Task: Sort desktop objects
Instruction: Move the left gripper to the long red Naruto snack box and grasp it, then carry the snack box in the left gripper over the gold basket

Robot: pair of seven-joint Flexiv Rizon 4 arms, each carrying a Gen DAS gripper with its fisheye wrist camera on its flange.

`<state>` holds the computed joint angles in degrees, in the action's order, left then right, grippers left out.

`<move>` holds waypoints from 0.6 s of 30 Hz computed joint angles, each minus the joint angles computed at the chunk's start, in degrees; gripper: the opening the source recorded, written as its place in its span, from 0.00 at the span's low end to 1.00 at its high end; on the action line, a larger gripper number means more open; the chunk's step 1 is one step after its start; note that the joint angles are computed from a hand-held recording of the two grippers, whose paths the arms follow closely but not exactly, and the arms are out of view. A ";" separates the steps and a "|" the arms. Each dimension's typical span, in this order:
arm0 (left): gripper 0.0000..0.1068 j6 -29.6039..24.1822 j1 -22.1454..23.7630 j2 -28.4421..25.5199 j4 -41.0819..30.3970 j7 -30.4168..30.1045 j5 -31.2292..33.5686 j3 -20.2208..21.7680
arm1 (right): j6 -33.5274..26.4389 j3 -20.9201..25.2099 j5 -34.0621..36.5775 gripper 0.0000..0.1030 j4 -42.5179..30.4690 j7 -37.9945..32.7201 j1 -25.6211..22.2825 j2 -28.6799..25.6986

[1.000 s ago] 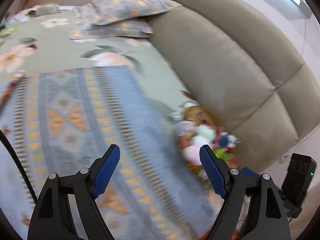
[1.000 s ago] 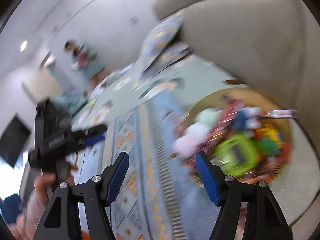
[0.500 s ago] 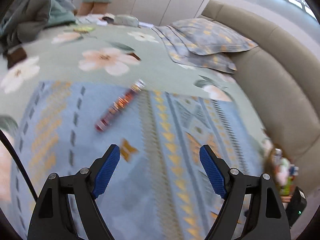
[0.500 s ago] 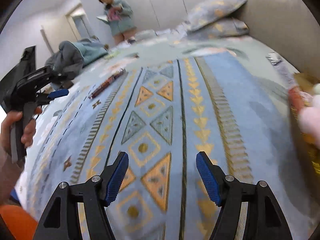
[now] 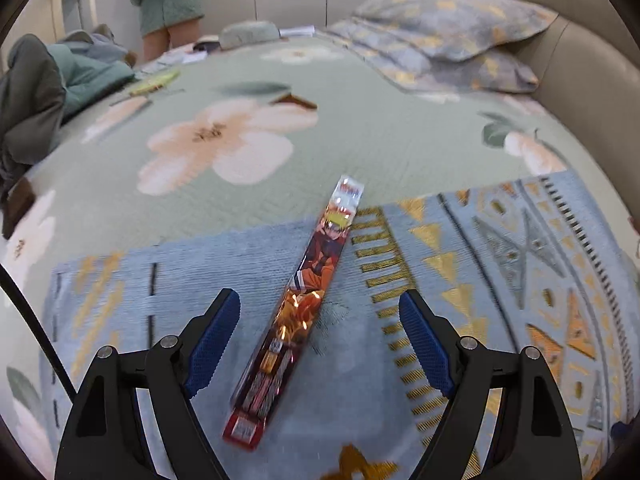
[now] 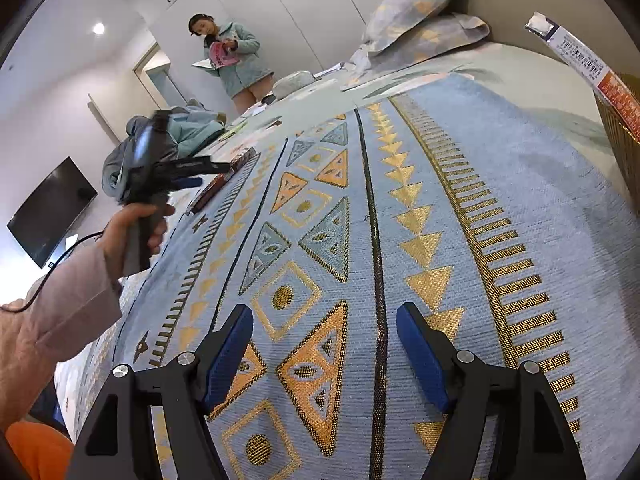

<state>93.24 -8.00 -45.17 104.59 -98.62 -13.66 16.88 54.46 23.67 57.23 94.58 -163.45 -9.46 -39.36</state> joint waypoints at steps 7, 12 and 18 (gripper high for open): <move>0.15 2.93 1.86 -0.01 1.48 -0.41 -0.79 -2.84 | -0.79 -0.18 0.06 0.71 -0.22 0.13 -0.22 0.07; 0.15 5.11 1.54 3.82 6.33 0.30 -1.09 -5.55 | -0.76 -0.42 -0.16 0.72 -0.53 0.23 0.08 -0.20; 0.15 8.63 -8.93 9.24 15.60 -4.47 -5.74 -1.69 | -0.59 -0.83 -2.11 0.76 -0.66 1.34 1.02 -0.26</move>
